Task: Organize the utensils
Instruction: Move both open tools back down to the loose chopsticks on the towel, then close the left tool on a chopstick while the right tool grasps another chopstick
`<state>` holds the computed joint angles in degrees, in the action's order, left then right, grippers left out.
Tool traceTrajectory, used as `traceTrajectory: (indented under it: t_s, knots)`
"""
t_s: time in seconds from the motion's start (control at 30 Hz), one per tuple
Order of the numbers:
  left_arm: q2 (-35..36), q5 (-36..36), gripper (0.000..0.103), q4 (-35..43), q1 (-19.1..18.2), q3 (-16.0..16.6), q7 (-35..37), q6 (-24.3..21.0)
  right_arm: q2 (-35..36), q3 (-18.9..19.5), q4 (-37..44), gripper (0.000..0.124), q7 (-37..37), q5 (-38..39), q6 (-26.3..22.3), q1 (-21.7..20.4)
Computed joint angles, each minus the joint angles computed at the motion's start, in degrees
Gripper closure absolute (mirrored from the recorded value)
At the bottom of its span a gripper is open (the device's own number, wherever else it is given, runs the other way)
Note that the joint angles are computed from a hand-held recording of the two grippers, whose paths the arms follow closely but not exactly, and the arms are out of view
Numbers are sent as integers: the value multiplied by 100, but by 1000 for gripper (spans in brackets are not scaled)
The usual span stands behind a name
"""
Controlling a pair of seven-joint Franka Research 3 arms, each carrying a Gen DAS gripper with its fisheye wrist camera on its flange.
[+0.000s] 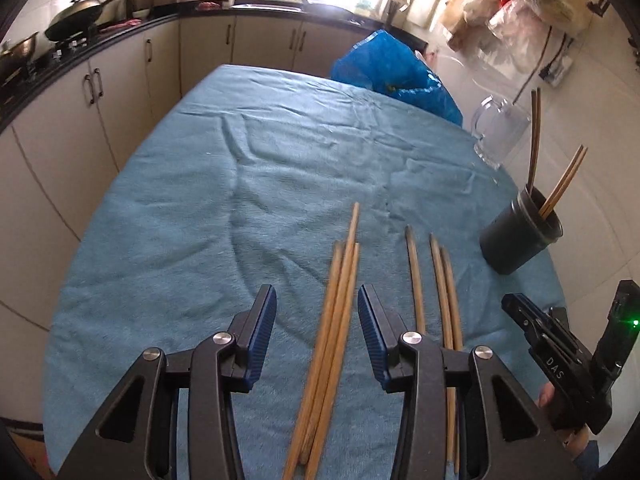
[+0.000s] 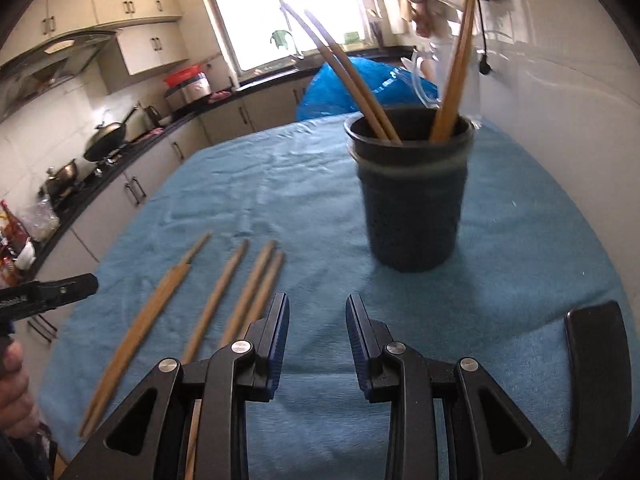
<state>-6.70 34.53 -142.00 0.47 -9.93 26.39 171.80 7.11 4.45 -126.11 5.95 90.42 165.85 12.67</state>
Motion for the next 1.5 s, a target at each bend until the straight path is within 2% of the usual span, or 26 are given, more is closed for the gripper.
traceTrajectory:
  t_s: [0.07,0.17,0.33,0.4,0.5,0.53,0.67,0.77,0.87,0.97,1.0,1.1,1.23,1.27,1.33,1.4,1.5]
  knots:
    - [307,-122,62,294,-64,40,288,-73,72,13,51,92,143,-91,29,17]
    - [853,-770,62,865,-232,132,1069,-242,76,25,60,92,92,-114,-39,-7]
    - [1741,-2034,63,1882,-180,-30,2515,-697,93,4,45,92,202,-191,-318,-77]
    - [2010,-1980,63,2269,-307,90,2515,-1030,105,-10,56,92,326,-270,-445,-115]
    - [2378,-1933,71,2793,-428,180,2549,-1542,91,-3,45,92,271,-220,-505,-139]
    - [2408,-1797,73,2836,-498,257,2470,-1526,85,0,40,92,245,-216,-514,-138]
    - [2483,-1328,97,3056,-716,451,2102,-1905,73,-3,23,92,208,-238,-542,-138]
    - [2327,-1436,98,2806,-573,404,2069,-1736,97,-2,36,92,288,-269,-524,-133]
    - [1981,-1259,98,2331,-534,512,1758,-1561,84,6,29,92,290,-274,-452,-124]
    - [1509,-1255,98,1628,-350,552,1535,-1191,-2,72,-38,92,308,-590,44,29]
    - [1395,-1231,98,1450,-301,567,1439,-1083,-41,71,-55,92,457,-772,38,44]
    - [1235,-1552,98,1061,-94,504,1595,-621,-164,-3,46,92,1625,-2061,-693,30]
    - [1246,-1563,98,885,-11,518,1608,-207,101,0,595,92,3071,-3496,-1267,126]
    - [1231,-1561,98,826,2,520,1614,-100,248,2,811,92,3537,-3908,-1357,179]
    - [1244,-1611,98,748,46,510,1689,120,510,50,1138,92,4010,-4361,-1460,219]
    - [1241,-1977,98,670,167,393,1999,288,807,18,1442,92,4720,-5042,-1375,351]
    - [1273,-2646,98,568,379,145,2578,581,1310,-41,2009,92,5591,-5886,-1548,491]
